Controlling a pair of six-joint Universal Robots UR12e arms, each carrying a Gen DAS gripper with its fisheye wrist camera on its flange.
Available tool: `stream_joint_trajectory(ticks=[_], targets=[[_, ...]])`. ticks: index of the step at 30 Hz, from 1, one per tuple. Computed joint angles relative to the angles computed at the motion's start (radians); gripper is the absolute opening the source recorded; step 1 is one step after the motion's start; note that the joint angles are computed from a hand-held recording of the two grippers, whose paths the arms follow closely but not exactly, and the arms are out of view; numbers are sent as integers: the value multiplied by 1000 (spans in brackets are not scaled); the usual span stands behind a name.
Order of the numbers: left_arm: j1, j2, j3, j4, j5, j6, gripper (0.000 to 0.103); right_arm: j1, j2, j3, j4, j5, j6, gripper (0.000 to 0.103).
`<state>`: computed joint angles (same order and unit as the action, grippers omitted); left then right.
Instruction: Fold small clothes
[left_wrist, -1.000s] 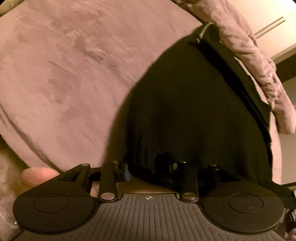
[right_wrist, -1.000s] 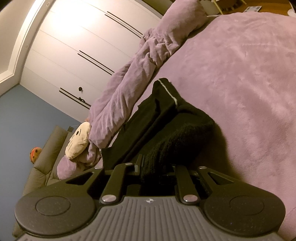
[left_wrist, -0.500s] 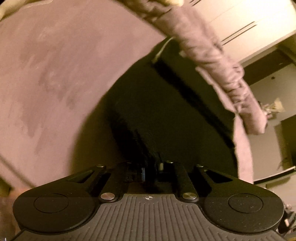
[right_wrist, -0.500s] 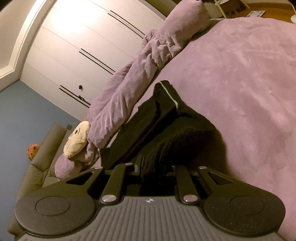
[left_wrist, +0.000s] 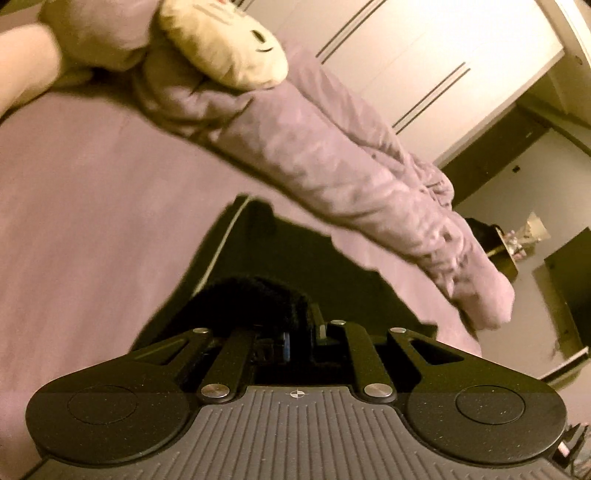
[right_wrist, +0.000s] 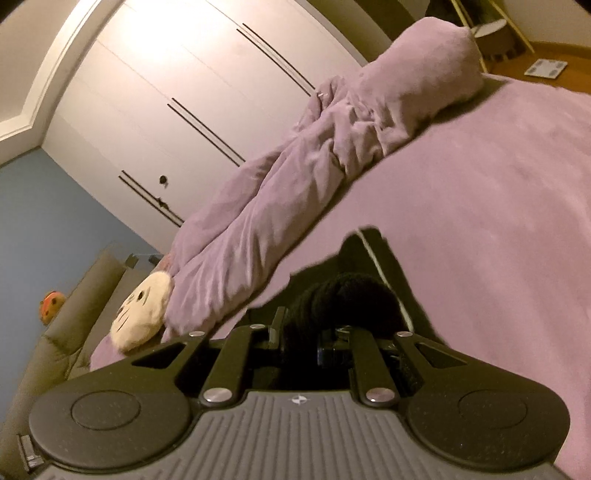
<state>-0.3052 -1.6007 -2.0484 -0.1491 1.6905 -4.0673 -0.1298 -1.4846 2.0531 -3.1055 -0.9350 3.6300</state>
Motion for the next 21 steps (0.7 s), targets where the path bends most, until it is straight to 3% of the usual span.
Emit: stream_joint_trajectory(ticks=[6,11,14,15,16,17,18,19,21], targets=[[42,-117,117,-42,68,73,11,66,157,-170,12,-125,15,13],[64,-194,181,-84,118,86,12,109,252,-268,11,-217,-22,13],[63,-229,213,-134,154,69,18,122,292,-305,13,-238,-37,19],[62,-237,222,-156,167,50,26,123,301,-312,17,-235,-39,27],[61,-240,222,-170,173,32,47,122,307,-319,29,-230,-36,39],[61,-239,218,-173,179,20,61,121,310,-322,33,-227,-26,45],[59,-237,205,-154,189,15,79,116,309,-311,1,-220,-14,59],[57,-233,188,-122,200,19,82,107,305,-294,-46,-203,-12,70],[56,-215,157,-113,221,38,82,92,294,-264,-105,-183,-37,74]])
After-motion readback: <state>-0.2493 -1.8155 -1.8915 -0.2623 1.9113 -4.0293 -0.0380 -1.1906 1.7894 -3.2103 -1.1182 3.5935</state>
